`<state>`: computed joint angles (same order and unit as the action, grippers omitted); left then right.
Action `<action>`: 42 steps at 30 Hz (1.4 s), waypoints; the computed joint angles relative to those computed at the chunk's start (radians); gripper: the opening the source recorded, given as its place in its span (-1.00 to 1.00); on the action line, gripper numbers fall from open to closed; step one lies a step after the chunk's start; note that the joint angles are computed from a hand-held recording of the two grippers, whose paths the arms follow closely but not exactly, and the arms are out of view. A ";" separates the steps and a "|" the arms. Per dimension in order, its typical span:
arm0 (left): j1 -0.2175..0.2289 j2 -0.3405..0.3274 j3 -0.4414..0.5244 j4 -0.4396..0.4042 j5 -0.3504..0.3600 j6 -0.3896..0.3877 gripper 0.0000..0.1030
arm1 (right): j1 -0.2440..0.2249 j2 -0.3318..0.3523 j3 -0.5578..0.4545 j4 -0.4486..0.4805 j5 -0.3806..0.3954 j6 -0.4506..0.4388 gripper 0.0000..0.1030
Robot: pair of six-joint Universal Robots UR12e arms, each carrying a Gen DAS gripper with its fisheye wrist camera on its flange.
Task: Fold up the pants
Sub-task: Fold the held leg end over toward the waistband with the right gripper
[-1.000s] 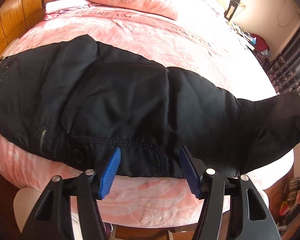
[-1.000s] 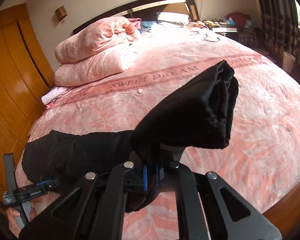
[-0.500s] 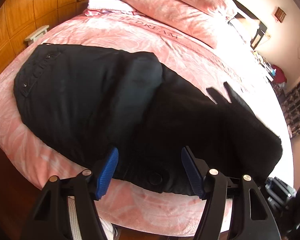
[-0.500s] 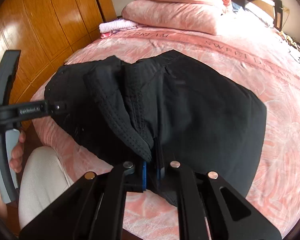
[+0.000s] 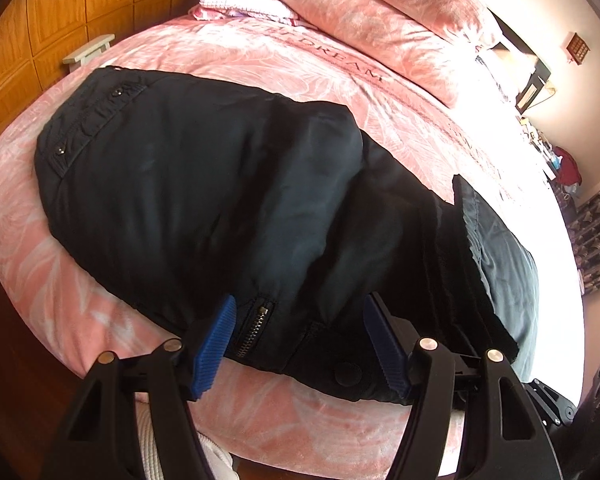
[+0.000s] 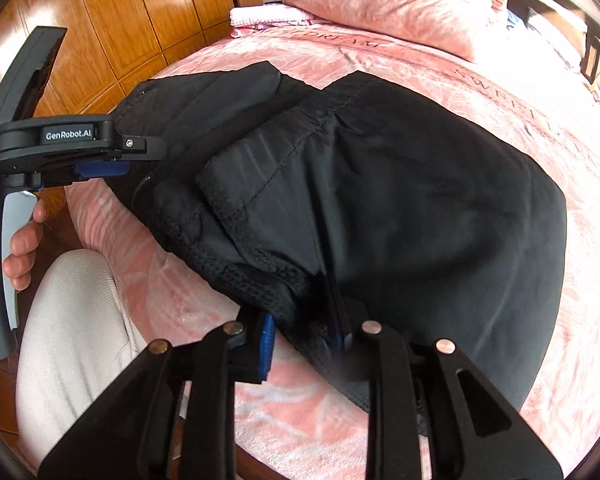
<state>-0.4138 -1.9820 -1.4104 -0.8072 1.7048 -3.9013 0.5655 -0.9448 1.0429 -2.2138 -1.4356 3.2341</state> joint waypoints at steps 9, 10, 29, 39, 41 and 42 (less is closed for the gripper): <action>0.007 0.014 -0.020 0.012 -0.017 -0.007 0.36 | 0.020 0.010 -0.046 0.011 -0.010 0.034 0.19; 0.007 0.012 -0.014 -0.006 -0.019 -0.006 0.37 | 0.021 0.020 -0.062 0.028 -0.008 0.053 0.16; 0.008 0.010 0.008 -0.106 0.036 0.081 0.60 | 0.011 0.056 -0.130 -0.002 0.094 0.122 -0.88; 0.014 0.010 0.008 -0.124 0.025 0.076 0.59 | 0.030 0.123 -0.219 0.168 0.051 0.046 -0.59; 0.016 0.010 0.009 -0.129 0.025 0.072 0.60 | 0.031 0.112 -0.203 0.151 0.054 0.042 -0.46; 0.017 0.010 0.009 -0.129 0.026 0.071 0.60 | 0.028 0.106 -0.197 0.147 0.065 0.047 -0.46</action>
<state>-0.3971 -1.9717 -1.4014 -0.9364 1.7308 -3.8303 0.5938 -0.8391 0.8462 -2.0670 -1.3709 3.2809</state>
